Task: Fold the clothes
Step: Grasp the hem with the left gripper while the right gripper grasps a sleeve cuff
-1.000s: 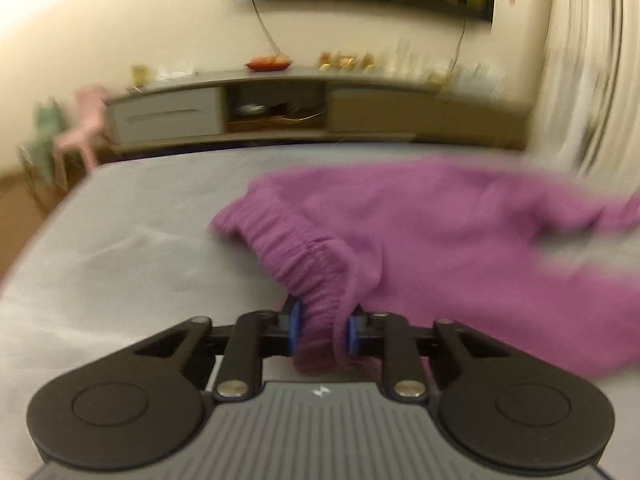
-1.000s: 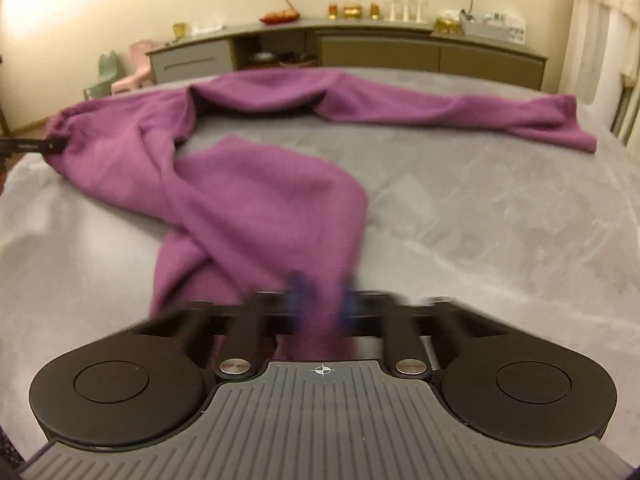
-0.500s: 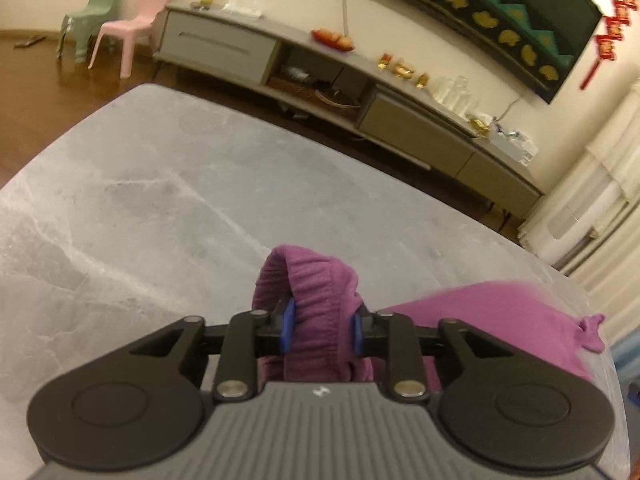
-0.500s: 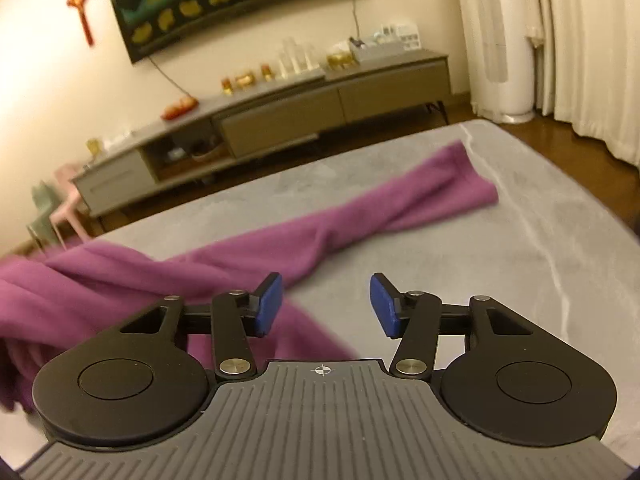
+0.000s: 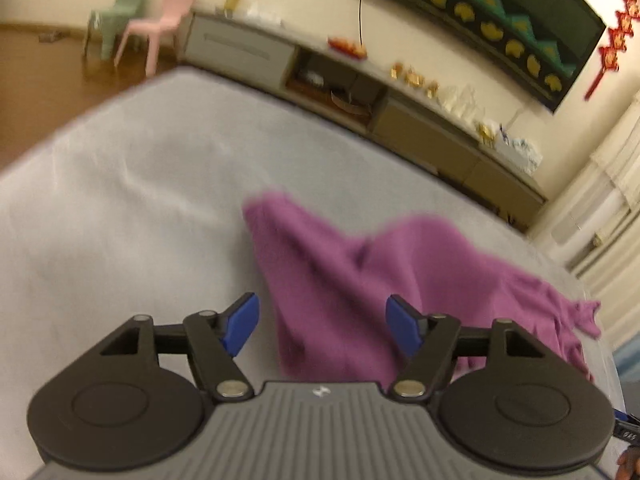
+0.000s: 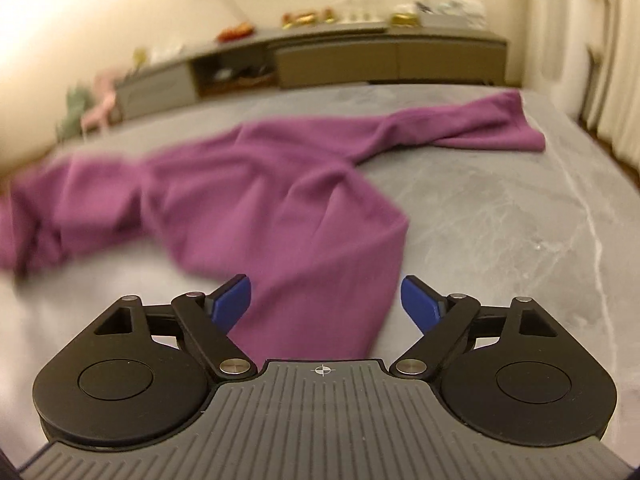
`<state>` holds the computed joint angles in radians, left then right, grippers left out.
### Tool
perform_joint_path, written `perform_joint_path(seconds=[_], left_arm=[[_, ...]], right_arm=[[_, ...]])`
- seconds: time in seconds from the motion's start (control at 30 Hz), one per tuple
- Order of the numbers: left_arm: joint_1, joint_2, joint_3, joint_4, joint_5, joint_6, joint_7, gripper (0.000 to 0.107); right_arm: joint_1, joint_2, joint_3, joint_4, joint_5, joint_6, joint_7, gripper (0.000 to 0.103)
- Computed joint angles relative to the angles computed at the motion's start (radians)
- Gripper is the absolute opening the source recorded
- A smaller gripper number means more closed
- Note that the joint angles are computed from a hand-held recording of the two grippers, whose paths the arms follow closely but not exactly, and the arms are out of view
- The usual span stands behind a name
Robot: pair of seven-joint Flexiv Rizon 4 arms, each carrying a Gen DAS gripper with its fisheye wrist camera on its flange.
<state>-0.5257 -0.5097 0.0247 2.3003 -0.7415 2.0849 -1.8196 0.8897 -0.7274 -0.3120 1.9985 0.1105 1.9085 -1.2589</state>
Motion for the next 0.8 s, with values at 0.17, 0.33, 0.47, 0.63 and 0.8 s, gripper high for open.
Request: perform_joint_path(seconds=[0.17, 0.33, 0.47, 0.63, 0.8], left_arm=[[-0.28, -0.163, 0.15, -0.213, -0.468, -0.115, 0.438, 0.062], [-0.179, -0.084, 0.155, -0.111, -0.112, 0.014, 0.138, 0.01], [0.1, 0.086, 0.055, 0.162, 0.244, 0.368, -0.28, 0.01], [0.37, 0.126, -0.032, 0.251, 0.475, 0.207, -0.479, 0.011], [0.277, 0.097, -0.012, 0.228, 0.363, 0.264, -0.392, 0.011]], right_arm=[[0.075, -0.01, -0.001, 0.09, -0.017, 0.05, -0.113, 0.074], [0.084, -0.008, -0.028, 0.103, 0.078, 0.14, -0.173, 0.006], [-0.047, 0.043, 0.019, 0.108, 0.262, 0.325, -0.09, 0.006], [-0.387, 0.074, 0.195, 0.083, 0.203, 0.247, 0.231, 0.006], [-0.495, 0.05, 0.322, 0.052, 0.141, 0.27, 0.271, 0.007]])
